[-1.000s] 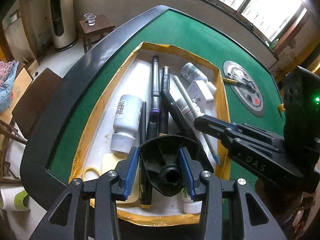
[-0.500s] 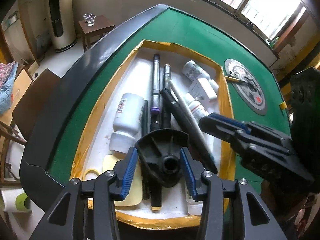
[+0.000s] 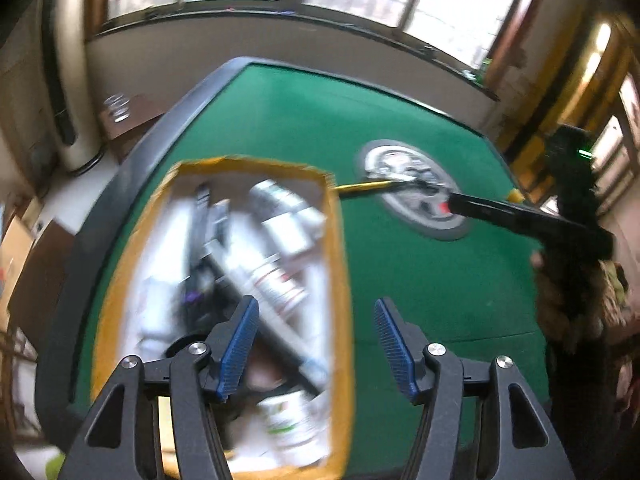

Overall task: Organize rigid objects
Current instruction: 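Open both grippers over the tray and move them back to the disc, then grasp the clear pen on the disc with the right gripper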

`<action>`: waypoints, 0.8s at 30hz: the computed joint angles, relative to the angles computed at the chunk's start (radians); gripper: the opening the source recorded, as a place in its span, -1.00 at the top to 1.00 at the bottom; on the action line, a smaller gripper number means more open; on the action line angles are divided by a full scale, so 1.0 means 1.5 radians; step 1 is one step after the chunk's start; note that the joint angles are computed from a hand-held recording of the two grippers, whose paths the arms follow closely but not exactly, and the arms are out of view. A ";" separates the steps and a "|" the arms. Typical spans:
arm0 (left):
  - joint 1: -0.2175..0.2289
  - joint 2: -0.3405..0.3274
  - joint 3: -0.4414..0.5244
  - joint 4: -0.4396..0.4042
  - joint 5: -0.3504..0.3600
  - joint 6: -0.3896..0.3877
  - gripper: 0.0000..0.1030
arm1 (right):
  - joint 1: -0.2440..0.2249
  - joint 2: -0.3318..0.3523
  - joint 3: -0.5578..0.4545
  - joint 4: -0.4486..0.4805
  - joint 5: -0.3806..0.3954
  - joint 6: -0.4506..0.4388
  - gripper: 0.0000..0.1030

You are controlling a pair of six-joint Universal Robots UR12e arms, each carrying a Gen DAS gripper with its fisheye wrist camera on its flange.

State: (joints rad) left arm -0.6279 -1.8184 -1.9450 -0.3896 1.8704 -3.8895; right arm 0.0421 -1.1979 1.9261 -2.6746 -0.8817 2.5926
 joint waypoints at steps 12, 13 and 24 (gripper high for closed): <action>0.020 -0.046 0.063 0.005 -0.050 0.069 -0.23 | 0.029 0.126 -0.162 0.035 -0.196 -0.111 0.01; 0.023 -0.047 0.064 0.007 -0.057 0.072 -0.23 | 0.033 0.137 -0.174 0.039 -0.209 -0.105 0.01; 0.062 -0.083 0.109 -0.044 -0.124 0.119 -0.23 | 0.030 0.129 -0.156 0.049 -0.209 -0.171 0.53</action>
State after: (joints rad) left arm -0.5354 -1.9423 -1.7808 -0.4550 1.6839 -3.7110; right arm 0.0874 -1.0050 1.6918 -2.6004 -1.1949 2.3365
